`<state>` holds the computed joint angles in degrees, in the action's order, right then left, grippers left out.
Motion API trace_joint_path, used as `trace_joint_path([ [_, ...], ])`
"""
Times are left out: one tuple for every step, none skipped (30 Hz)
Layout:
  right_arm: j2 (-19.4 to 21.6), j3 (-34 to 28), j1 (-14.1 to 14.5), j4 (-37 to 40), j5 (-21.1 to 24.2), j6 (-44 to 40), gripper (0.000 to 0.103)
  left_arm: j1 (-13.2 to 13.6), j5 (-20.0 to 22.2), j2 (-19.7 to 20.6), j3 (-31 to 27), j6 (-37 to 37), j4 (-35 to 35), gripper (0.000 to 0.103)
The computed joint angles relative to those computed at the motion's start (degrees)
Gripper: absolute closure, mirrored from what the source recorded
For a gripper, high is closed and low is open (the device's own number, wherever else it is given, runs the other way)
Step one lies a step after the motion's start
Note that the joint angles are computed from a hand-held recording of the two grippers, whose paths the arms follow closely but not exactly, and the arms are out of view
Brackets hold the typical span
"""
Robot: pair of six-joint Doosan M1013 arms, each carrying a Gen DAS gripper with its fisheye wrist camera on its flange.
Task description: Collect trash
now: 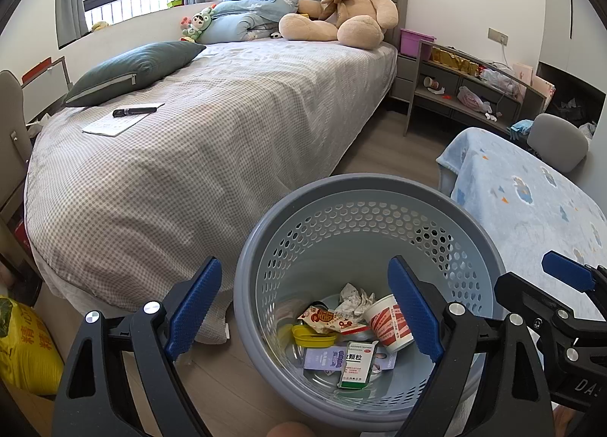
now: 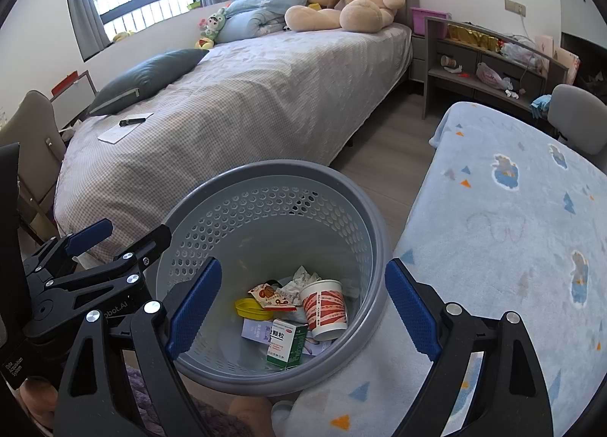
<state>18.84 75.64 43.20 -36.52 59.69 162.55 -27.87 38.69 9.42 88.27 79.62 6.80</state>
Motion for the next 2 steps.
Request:
trace_joint_path([
  [0.00, 0.00, 0.00, 0.00, 0.00, 0.00, 0.017, 0.02, -0.03, 0.00, 0.00, 0.01, -0.04, 0.018],
  [0.01, 0.00, 0.02, -0.08, 0.03, 0.02, 0.017, 0.02, -0.03, 0.00, 0.00, 0.01, -0.04, 0.018],
])
